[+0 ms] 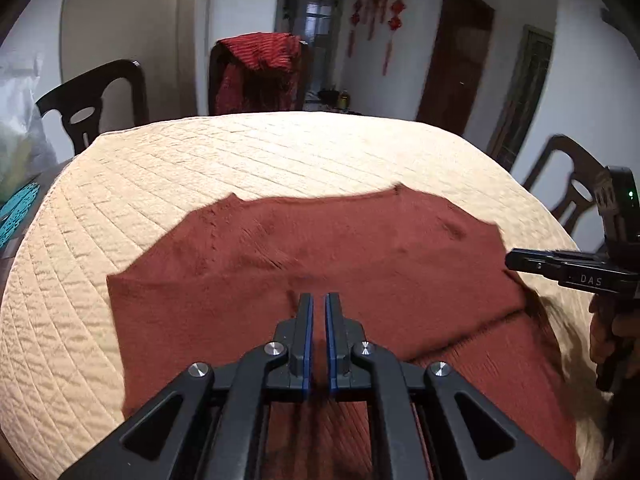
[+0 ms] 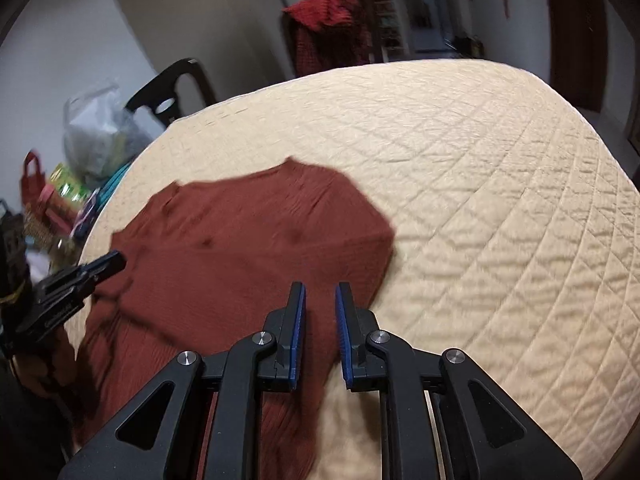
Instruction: Fold small clothes
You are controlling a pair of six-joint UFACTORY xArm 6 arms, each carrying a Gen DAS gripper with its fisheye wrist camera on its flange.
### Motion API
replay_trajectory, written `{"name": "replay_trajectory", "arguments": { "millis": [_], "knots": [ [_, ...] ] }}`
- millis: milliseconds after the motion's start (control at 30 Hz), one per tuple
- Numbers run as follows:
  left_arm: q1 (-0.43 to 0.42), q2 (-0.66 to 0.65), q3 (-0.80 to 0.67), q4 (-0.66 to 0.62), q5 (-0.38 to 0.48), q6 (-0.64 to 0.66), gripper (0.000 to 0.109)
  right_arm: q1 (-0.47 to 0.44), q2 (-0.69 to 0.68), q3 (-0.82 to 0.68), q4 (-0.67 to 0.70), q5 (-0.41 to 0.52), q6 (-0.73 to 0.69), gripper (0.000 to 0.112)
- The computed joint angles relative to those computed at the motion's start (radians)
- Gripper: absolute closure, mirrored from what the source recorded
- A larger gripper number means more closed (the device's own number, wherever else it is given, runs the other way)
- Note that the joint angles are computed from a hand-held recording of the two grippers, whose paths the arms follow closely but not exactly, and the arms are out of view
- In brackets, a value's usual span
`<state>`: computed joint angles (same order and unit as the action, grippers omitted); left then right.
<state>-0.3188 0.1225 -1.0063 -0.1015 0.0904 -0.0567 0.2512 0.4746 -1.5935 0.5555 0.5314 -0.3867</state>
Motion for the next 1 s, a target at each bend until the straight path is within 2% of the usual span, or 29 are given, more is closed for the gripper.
{"name": "replay_trajectory", "arguments": {
  "millis": [67, 167, 233, 300, 467, 533, 600, 667, 767, 833, 900, 1000],
  "knots": [
    [-0.019, -0.008, 0.022, -0.06, 0.007, 0.073, 0.1, 0.012, -0.05, 0.078, 0.004, -0.022, -0.032, 0.097],
    [-0.02, 0.015, 0.014, -0.017, 0.032, 0.043, 0.1, 0.027, -0.069, 0.139, -0.065, -0.081, -0.041, 0.1],
    [-0.018, 0.017, -0.002, -0.041, 0.046, 0.053, 0.1, 0.021, -0.069, 0.13, -0.058, -0.062, -0.023, 0.1],
    [-0.013, 0.008, 0.001, 0.003, 0.062, 0.012, 0.1, 0.021, -0.088, 0.145, -0.096, -0.072, 0.018, 0.1],
    [-0.004, -0.085, 0.096, -0.025, 0.041, 0.029, 0.097, 0.035, -0.201, 0.258, 0.013, -0.093, -0.109, 0.1],
    [0.009, -0.135, 0.151, 0.033, 0.018, -0.033, 0.087, 0.038, -0.236, 0.297, 0.046, -0.103, -0.144, 0.1],
    [0.021, -0.182, 0.201, 0.083, -0.003, -0.093, 0.082, 0.042, -0.265, 0.332, 0.068, -0.117, -0.158, 0.099],
    [0.044, -0.231, 0.247, 0.234, -0.016, -0.237, 0.081, 0.047, -0.299, 0.373, 0.083, -0.138, -0.162, 0.097],
    [0.057, -0.305, 0.318, 0.309, -0.037, -0.314, 0.081, 0.056, -0.34, 0.417, 0.127, -0.146, -0.2, 0.096],
    [0.076, -0.354, 0.361, 0.448, -0.045, -0.44, 0.077, 0.065, -0.372, 0.454, 0.137, -0.154, -0.212, 0.095],
    [0.093, -0.402, 0.402, 0.576, -0.054, -0.561, 0.074, 0.071, -0.396, 0.483, 0.154, -0.155, -0.225, 0.08],
    [0.104, -0.467, 0.462, 0.623, -0.062, -0.614, 0.07, 0.079, -0.44, 0.533, 0.193, -0.155, -0.25, 0.078]
  ]
}}
